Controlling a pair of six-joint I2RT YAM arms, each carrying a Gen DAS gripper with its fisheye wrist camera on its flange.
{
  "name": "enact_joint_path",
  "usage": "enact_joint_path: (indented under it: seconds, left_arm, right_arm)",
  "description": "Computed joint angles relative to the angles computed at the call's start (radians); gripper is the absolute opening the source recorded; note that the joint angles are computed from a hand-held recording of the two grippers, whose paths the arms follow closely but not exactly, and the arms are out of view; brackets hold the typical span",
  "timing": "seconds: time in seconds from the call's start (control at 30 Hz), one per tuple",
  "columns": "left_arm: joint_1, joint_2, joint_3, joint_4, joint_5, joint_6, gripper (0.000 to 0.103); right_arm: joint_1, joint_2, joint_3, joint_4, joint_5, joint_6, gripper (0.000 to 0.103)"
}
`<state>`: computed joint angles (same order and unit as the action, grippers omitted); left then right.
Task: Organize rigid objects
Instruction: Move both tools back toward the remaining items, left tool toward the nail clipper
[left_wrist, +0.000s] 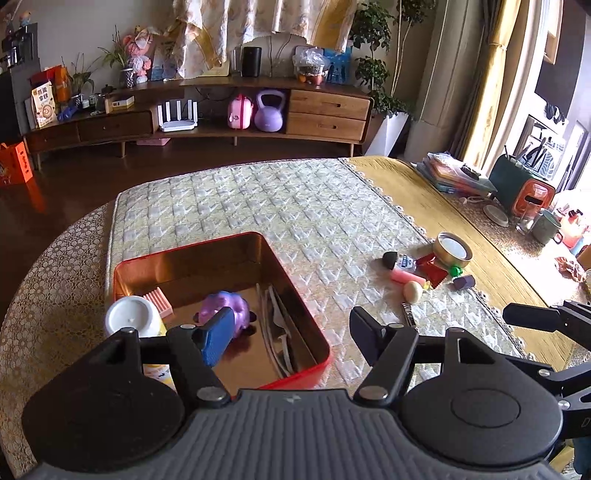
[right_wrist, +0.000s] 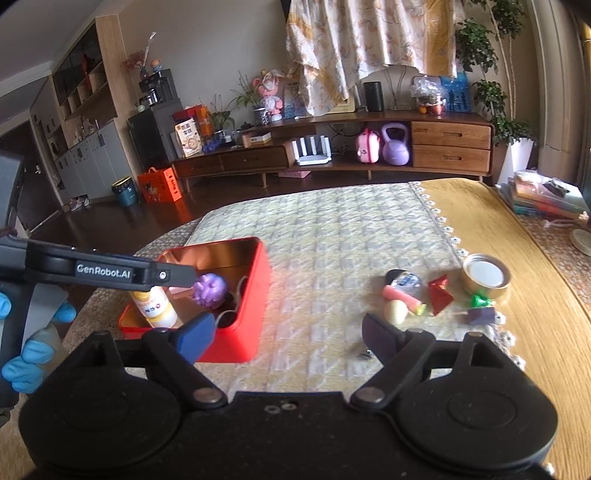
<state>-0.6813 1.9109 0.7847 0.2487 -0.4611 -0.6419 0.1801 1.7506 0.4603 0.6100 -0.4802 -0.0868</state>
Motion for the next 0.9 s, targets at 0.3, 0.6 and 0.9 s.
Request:
enact_joint_path:
  seconds: [0.3, 0.6, 0.9]
  left_arm:
    - [-0.100, 0.072, 0.093, -0.012, -0.063, -0.050, 0.084]
    - [-0.165, 0.212, 0.255, -0.071, -0.120, -0.073, 0.084]
    - [-0.173, 0.377, 0.457, -0.142, -0.071, -0.084, 0.084]
  right_arm:
    - [-0.161, 0.044, -0.043, 0.079, -0.075, -0.060, 0.103]
    - [-0.302, 0.148, 0.004, 0.107, -0.072, -0.110, 0.103]
    - [-0.366, 0.245, 0.109, 0.088, -0.052, -0.155, 0.103]
